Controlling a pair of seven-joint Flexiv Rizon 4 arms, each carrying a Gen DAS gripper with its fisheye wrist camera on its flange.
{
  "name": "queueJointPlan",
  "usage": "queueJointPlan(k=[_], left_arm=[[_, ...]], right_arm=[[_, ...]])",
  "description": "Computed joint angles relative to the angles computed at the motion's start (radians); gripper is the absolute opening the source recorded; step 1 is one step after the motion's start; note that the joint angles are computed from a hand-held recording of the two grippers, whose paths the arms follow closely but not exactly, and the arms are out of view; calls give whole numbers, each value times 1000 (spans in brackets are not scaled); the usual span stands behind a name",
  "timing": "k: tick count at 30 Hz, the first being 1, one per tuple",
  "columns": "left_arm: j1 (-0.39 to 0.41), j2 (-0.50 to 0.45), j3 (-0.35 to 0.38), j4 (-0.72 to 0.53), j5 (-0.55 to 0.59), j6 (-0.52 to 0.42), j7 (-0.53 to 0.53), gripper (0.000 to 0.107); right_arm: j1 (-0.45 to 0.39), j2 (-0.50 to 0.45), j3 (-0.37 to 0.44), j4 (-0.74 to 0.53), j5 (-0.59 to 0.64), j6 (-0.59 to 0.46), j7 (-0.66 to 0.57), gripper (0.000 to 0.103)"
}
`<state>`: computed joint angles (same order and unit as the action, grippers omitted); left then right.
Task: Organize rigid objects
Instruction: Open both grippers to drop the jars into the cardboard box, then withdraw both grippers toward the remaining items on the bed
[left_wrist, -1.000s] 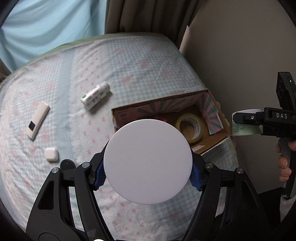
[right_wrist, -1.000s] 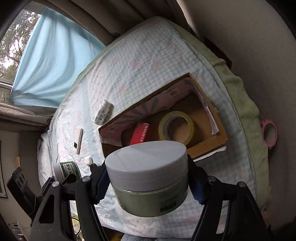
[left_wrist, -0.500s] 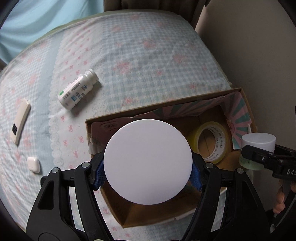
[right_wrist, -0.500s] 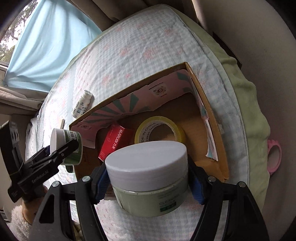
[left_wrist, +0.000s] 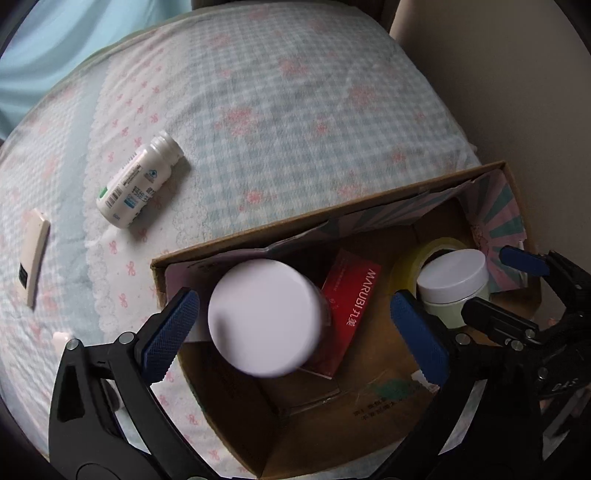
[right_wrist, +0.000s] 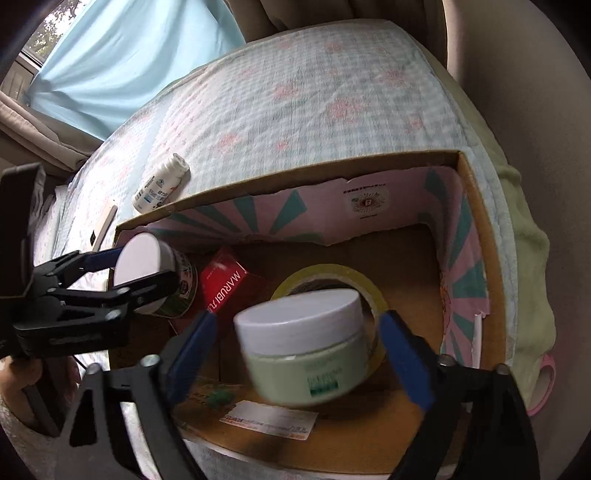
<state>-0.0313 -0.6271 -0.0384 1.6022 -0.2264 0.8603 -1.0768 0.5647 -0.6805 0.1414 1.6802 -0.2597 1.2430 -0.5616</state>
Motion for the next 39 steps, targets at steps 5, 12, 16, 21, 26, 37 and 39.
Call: queueJointPlan(k=[5,12,16,21,26,37,39], left_arm=[[1,29,23,1,29,-13,-16,103],[22,84,34,44,33,-21,-20,103],[37,132,33,89,15,-6,-17,103],[51,193,42,138,9,2,-5,103],[67,268,54,188,-2,7,9,103],[118,452,99,351,-60,34,49,103],[129,479,112,374,-58,35,55,103]], right_arm=[[54,39,-79,71,-49,72,84,103],[52,70,-76,75,-90,17,127,103],[56,103,-77,84,-116,-9,149,103],[65,135,-79,84,-168,-51,177,103],[73,167,-70,80,-211,-84,202,103],[95,197,-31,0,-275,-160,200,103],[102,194,-27,-28,-279,-174,185,103]])
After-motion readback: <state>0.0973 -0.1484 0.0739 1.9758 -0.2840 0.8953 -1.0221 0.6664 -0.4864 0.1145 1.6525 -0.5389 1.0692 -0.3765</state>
